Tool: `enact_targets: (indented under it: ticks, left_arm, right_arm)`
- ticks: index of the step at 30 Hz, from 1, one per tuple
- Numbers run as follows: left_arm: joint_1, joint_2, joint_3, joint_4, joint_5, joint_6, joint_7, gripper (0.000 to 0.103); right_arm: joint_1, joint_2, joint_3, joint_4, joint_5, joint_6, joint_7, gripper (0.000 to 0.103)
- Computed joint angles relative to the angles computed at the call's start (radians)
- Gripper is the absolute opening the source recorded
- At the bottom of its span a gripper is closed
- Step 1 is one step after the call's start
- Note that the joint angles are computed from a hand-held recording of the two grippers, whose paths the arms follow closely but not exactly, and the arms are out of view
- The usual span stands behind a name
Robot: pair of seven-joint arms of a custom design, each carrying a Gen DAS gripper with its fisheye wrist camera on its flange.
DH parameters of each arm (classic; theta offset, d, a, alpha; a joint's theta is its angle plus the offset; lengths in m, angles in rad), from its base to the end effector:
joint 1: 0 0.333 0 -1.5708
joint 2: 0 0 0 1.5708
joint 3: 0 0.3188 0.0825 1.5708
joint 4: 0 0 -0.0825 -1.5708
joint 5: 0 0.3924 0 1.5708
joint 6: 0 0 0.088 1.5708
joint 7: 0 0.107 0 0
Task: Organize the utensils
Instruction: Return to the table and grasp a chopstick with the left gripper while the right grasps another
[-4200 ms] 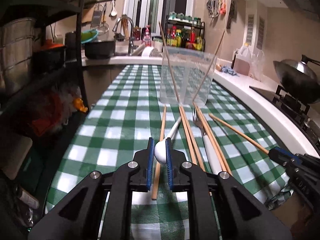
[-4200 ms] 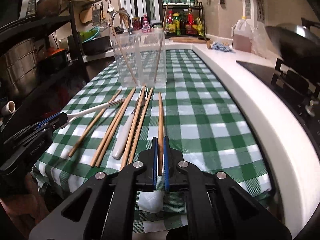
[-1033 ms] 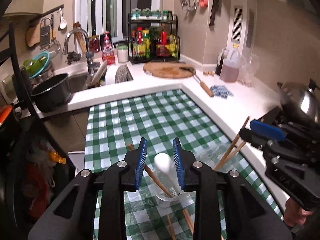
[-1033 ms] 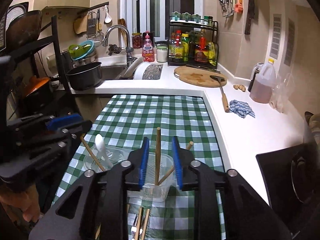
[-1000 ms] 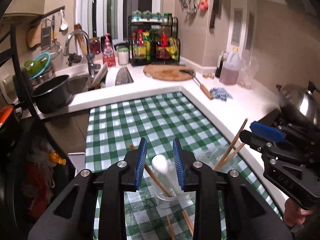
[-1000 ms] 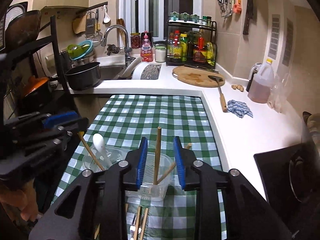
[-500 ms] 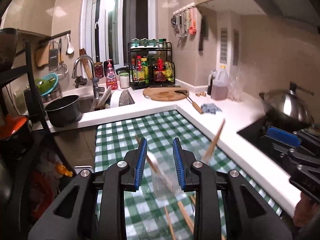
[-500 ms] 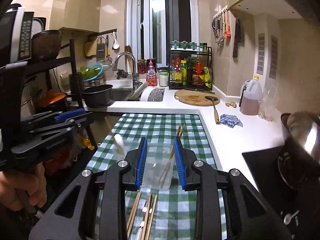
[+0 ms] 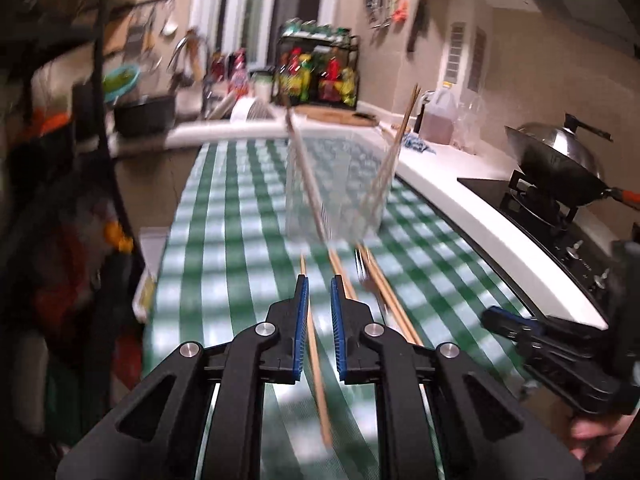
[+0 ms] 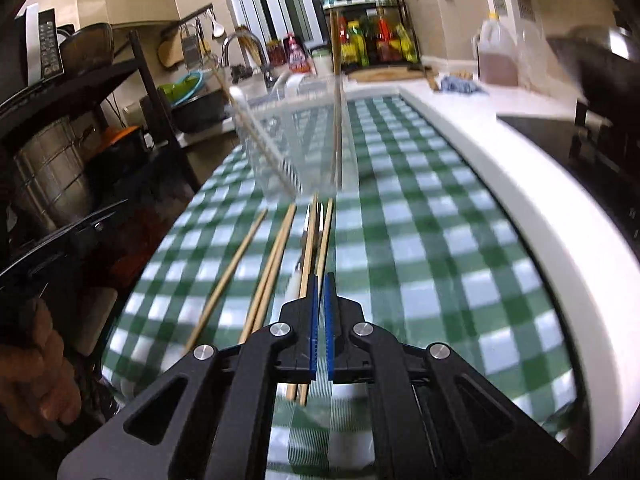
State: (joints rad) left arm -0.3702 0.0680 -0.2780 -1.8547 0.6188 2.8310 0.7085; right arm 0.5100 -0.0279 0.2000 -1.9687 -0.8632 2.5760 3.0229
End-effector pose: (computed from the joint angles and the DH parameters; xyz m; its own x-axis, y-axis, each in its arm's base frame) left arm 0.4917 -0.4032 0.5845 -0.3397 -0.9305 0.1370 -0.5725 0.0890 -0.8150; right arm 0.4470 0.4028 0.5491 -0.0349 -0.9732 -0.2274 -0.6384 0.1968 -0.7441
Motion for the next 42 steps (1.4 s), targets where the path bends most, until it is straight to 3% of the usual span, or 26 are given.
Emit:
enact_targets:
  ticks: [5,7,10,15,22,27,31,34,42]
  left_arm:
    - [-0.006,-0.072,-0.013,-0.161,-0.032,0.014,-0.115,0.012]
    - [-0.009,-0.055,-0.017,-0.164,-0.072,-0.002,-0.096,0.012]
    - [-0.009,-0.042,-0.014,-0.162,-0.039,-0.004,-0.136,0.012]
    - [-0.012,-0.008,-0.025,-0.154,-0.144,-0.030,-0.057,0.012]
    - [-0.045,0.026,-0.020,-0.102,-0.028,-0.129,-0.095,0.013]
    - [-0.060,0.030,-0.015,-0.091,0.057,-0.158,-0.154,0.013]
    - [-0.058,0.032,-0.012,-0.091,0.074,-0.144,-0.185,0.013]
    - [-0.058,0.031,-0.009,-0.095,0.100,-0.141,-0.216,0.008]
    - [-0.052,-0.006,-0.018,-0.137,0.087,-0.131,-0.210,0.007]
  right_arm:
    - [0.008,0.025,0.000,-0.039,0.042,0.057,-0.024,0.007]
    - [0.009,0.036,-0.004,-0.045,0.057,0.075,-0.033,0.007]
    - [0.012,0.054,-0.009,-0.043,0.080,0.080,-0.049,0.008]
    - [0.020,0.069,-0.013,-0.045,0.089,0.086,-0.054,0.013]
    - [0.033,0.075,-0.012,-0.025,0.095,0.038,-0.101,0.014]
    - [0.044,0.082,-0.009,-0.005,0.098,-0.011,-0.125,0.014]
    - [0.052,0.087,-0.007,0.007,0.096,-0.042,-0.137,0.013]
    - [0.058,0.087,-0.006,0.013,0.085,-0.074,-0.135,0.005]
    - [0.044,0.018,-0.003,-0.059,0.096,-0.092,-0.100,0.005]
